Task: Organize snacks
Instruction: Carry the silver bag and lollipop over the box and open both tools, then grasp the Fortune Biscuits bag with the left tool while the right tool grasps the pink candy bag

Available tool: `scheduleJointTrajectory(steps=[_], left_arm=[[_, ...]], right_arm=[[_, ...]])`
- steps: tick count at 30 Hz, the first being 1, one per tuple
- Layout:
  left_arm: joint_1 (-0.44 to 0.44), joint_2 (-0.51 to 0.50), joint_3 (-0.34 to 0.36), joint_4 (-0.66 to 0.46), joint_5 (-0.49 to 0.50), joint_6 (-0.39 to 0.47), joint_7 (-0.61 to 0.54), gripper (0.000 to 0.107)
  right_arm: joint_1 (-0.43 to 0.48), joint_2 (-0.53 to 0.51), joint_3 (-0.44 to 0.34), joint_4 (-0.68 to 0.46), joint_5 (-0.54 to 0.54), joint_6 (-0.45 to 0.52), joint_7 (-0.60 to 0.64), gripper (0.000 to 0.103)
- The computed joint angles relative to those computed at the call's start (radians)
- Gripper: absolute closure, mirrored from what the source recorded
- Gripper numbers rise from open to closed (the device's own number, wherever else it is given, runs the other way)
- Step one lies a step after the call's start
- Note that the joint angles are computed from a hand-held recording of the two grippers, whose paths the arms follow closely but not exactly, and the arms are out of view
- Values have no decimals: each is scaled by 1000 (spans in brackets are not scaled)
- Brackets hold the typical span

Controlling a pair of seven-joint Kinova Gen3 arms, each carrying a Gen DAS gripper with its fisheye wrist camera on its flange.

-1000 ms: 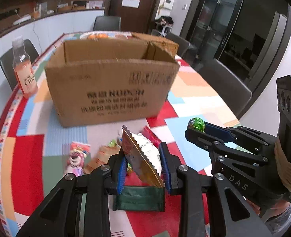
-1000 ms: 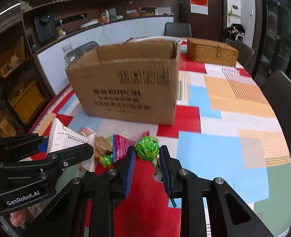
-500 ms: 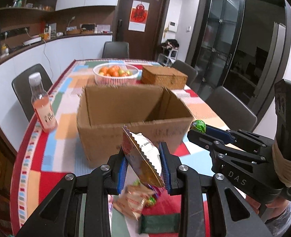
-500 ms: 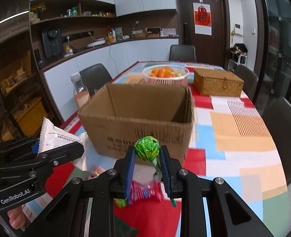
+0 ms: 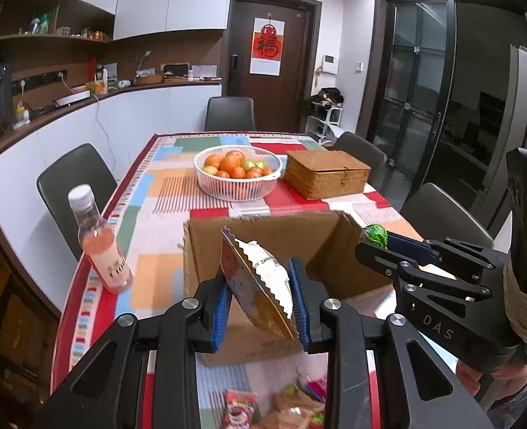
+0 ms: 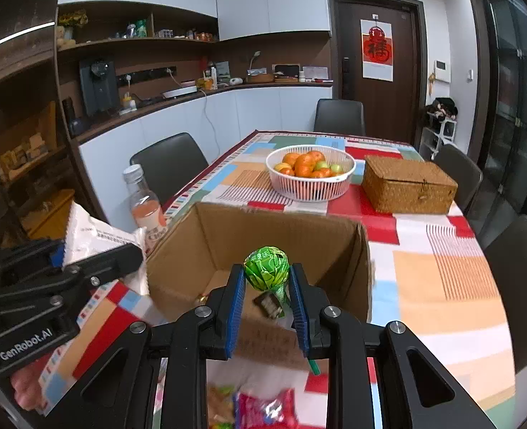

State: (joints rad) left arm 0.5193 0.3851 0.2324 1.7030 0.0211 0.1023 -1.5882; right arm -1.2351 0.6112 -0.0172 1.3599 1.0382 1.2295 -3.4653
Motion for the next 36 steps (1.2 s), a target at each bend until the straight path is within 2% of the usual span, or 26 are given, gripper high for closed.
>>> scheduleJointTrajectory(steps=[6, 8, 17, 19, 20, 21, 23, 26, 29, 36], left_arm=[[22, 72, -32, -133, -10, 91, 2, 77], [11, 99, -20, -171, -6, 117, -4, 77], [71, 207, -84, -353, -43, 282, 16, 76], [96, 214, -111, -367, -60, 298, 37, 66], [110, 209, -128, -359, -71, 291, 54, 62], [119, 200, -139, -341, -81, 275, 65, 56], [133, 180, -156, -305, -103, 245, 82, 55], [139, 142, -163, -242, -127, 205, 98, 53], [142, 93, -166, -159, -140, 140, 106, 49], [157, -8, -169, 19, -159, 13, 85, 44]], right_arm=[[61, 5, 10, -42, -31, -15, 82, 77], [77, 10, 17, -58, -45, -19, 105, 77], [137, 34, 34, -95, -128, -71, 176, 77], [143, 38, 39, -97, -143, -85, 185, 77], [146, 42, 40, -104, -155, -81, 199, 75], [145, 45, 42, -110, -166, -74, 207, 64], [127, 48, 55, -111, -166, -56, 199, 45], [84, 58, 68, -120, -145, 6, 191, 44], [53, 44, 64, -98, -126, 18, 154, 44], [-11, 32, 33, -70, -84, 64, 95, 36]])
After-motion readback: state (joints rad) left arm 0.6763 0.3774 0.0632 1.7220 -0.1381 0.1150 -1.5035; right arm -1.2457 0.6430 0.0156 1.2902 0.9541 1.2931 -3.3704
